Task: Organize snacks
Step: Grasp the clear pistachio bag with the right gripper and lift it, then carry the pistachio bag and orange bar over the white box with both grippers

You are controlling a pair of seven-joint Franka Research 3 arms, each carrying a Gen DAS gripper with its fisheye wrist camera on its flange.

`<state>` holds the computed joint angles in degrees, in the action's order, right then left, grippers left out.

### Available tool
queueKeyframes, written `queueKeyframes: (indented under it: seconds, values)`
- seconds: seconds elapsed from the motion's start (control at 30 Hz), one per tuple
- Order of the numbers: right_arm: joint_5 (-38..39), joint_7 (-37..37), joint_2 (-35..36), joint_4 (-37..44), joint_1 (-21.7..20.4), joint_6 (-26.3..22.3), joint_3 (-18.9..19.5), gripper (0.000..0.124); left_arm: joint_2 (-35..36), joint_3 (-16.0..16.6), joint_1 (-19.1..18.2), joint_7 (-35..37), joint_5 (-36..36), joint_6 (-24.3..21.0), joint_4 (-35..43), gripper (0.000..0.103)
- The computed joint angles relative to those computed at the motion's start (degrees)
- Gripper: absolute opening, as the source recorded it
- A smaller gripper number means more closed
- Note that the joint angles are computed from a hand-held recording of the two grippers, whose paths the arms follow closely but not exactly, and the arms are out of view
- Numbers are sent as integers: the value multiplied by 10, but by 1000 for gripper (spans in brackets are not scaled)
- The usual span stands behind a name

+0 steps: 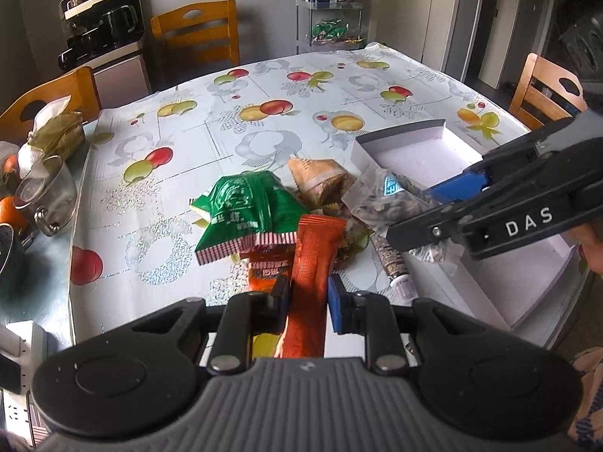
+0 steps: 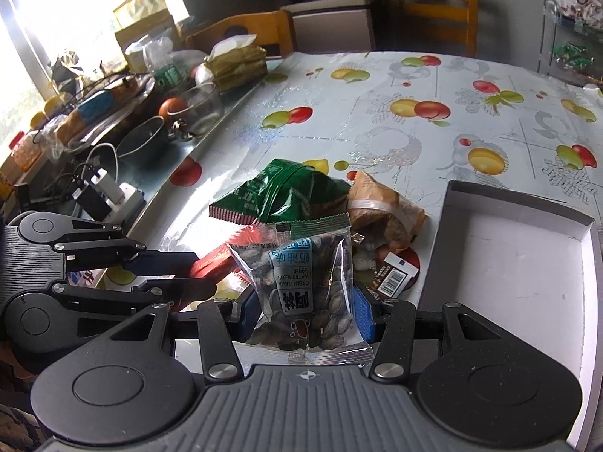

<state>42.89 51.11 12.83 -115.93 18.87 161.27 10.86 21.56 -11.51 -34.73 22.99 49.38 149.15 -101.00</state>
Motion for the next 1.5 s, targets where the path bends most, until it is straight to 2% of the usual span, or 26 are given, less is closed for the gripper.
queueKeyframes:
  seconds: [0.37, 0.73, 1.4, 1.5]
  values:
    - [23, -7, -9, -10, -12, 16, -4, 50, 28, 1, -11, 31, -9, -7, 46, 19]
    - [51, -34, -18, -20, -26, 11, -9, 51, 61, 8, -30, 58, -24, -16, 96, 19]
    - [95, -91, -15, -17, -69, -15, -34, 51, 212, 36, -89, 164, -101, -74, 328, 19]
    - [93, -94, -9, -11, -74, -21, -36, 51, 220, 41, -93, 171, -109, -75, 339, 19]
